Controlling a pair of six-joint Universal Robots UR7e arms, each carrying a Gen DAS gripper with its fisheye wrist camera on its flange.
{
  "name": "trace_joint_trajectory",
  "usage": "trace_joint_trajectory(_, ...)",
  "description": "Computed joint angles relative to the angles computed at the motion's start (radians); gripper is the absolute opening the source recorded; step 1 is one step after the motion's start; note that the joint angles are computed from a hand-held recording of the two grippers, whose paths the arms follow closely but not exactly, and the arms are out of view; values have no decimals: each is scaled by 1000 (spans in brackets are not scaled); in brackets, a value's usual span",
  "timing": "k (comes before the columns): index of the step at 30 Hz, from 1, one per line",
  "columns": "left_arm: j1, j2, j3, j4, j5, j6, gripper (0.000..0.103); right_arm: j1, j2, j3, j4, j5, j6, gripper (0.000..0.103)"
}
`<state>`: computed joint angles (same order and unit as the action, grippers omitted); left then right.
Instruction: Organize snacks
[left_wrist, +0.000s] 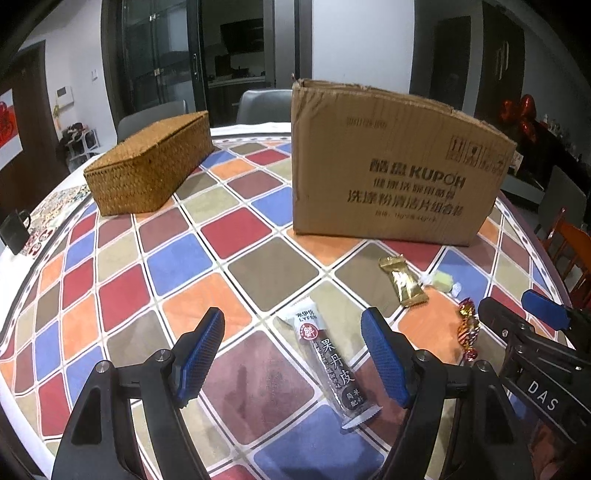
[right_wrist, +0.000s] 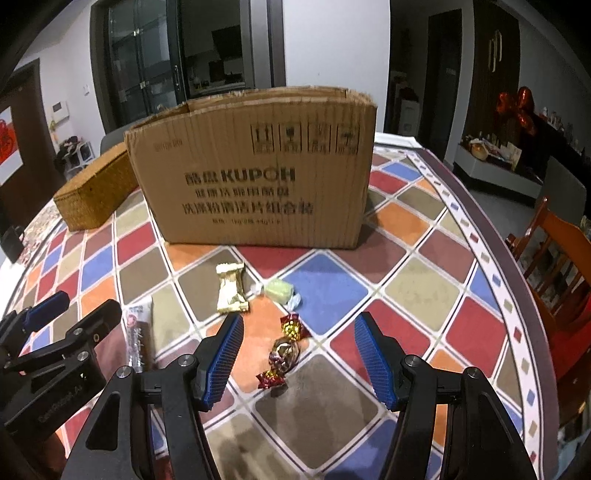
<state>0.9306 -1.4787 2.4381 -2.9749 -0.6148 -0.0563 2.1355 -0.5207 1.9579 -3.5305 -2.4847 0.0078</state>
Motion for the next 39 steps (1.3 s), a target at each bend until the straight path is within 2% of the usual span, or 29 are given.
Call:
trace_joint_trajectory(17,37,60,-9,-1,-6,-47,73,-41,26,-12,66,-10,82,64)
trace_joint_trajectory(22,43,76,-13,-7,-4,-56,69,-50,31,-16,73,-13,87,64)
trace_joint_trajectory(25,49,83,-17,-2,-9,-65,64,-51,41,-24,70,-21,78,64)
trace_joint_trajectory(30,60,96,-20,-5,-26,-64,50,-58,46,-28,86,-24,91,63)
trace_joint_trajectory(35,68,100,-23,-10,-48,-59,42,-56,51,-29,76,-33,78,63)
trace_joint_trajectory(39,63,107,-19,-21,-50,-41,30,-58,50,-27,63,-32,75,53)
